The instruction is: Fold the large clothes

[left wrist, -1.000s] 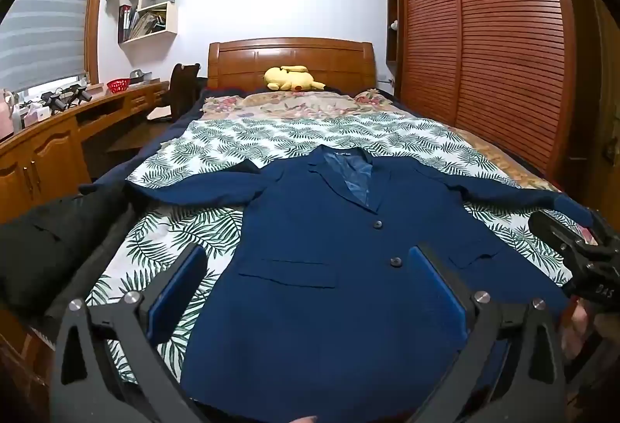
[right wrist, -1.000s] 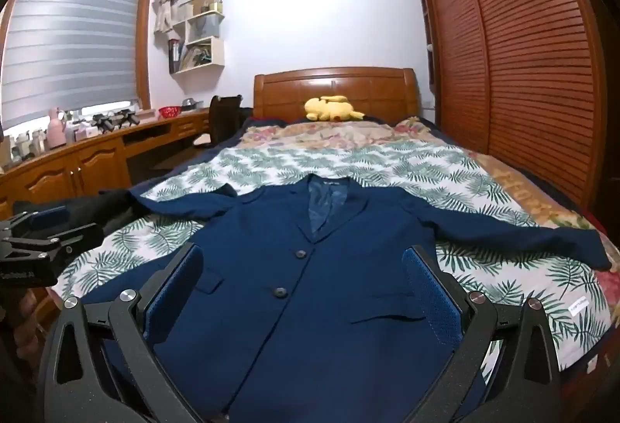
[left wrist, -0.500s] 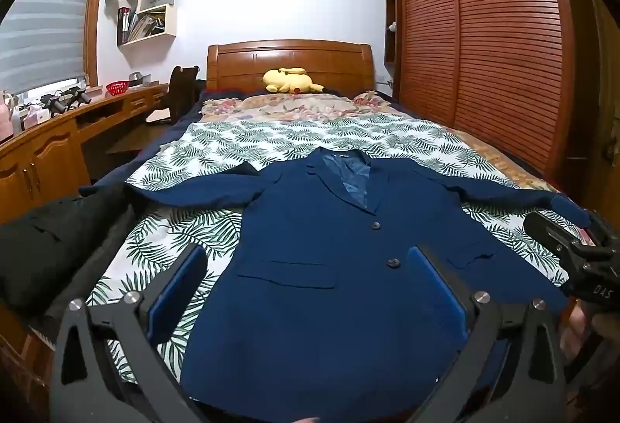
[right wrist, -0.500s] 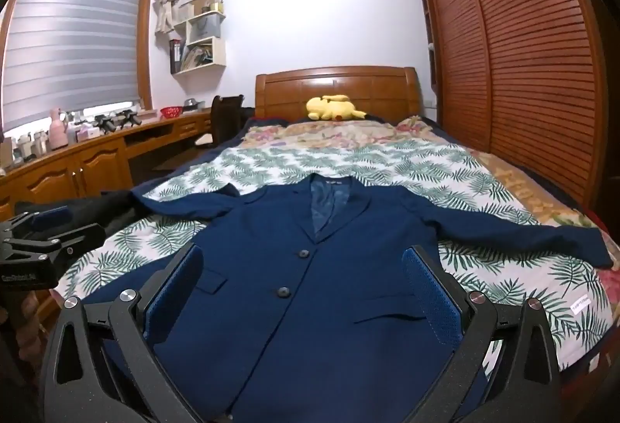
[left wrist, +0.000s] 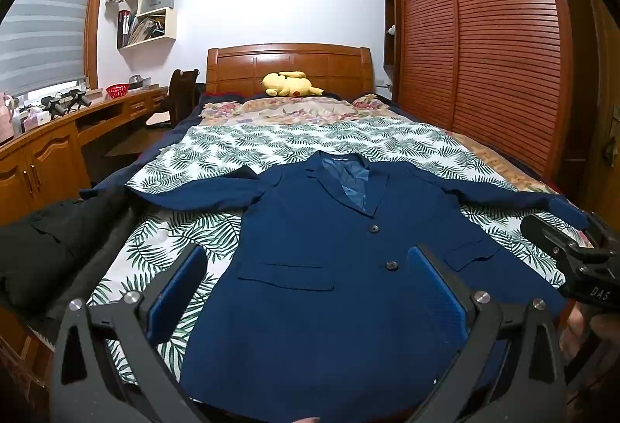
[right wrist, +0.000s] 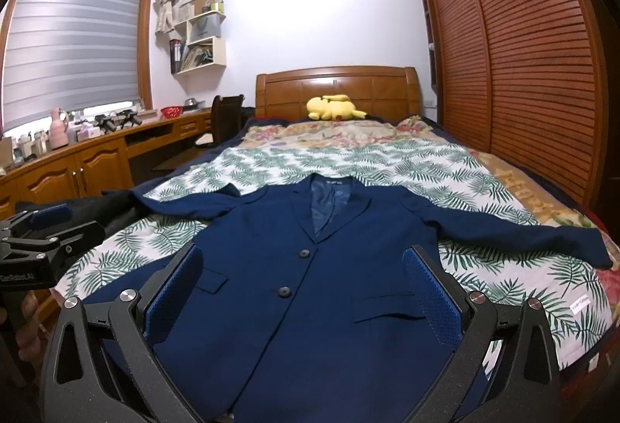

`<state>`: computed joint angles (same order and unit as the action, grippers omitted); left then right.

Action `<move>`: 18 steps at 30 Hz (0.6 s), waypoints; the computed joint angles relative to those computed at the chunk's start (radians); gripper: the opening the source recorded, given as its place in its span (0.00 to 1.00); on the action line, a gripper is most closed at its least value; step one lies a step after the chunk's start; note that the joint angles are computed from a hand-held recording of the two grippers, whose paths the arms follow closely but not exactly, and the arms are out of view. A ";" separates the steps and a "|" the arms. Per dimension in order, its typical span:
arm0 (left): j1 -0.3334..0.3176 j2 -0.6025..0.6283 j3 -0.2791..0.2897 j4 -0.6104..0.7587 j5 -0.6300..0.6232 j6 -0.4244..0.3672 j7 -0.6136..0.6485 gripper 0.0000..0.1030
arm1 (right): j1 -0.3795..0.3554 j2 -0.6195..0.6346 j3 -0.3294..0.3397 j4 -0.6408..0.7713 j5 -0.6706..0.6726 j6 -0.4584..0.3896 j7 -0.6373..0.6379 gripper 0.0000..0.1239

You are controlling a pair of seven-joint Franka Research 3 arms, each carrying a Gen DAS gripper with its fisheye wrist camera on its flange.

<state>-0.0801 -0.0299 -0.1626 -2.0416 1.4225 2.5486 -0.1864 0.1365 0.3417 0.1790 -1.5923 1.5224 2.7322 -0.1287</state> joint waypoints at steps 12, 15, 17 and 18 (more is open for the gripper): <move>-0.003 0.000 -0.002 0.001 0.019 -0.008 -0.017 1.00 | -0.003 0.000 0.000 0.003 -0.003 -0.005 0.001 0.83; -0.003 -0.001 -0.002 -0.003 0.028 -0.008 -0.028 1.00 | -0.003 0.000 0.000 0.003 -0.004 -0.006 0.002 0.83; -0.003 0.000 -0.002 -0.002 0.029 -0.007 -0.028 1.00 | -0.003 -0.001 0.000 0.002 -0.003 -0.005 0.002 0.83; -0.004 0.000 -0.002 -0.001 0.028 -0.009 -0.027 1.00 | -0.003 -0.001 0.000 0.002 -0.002 -0.005 0.000 0.83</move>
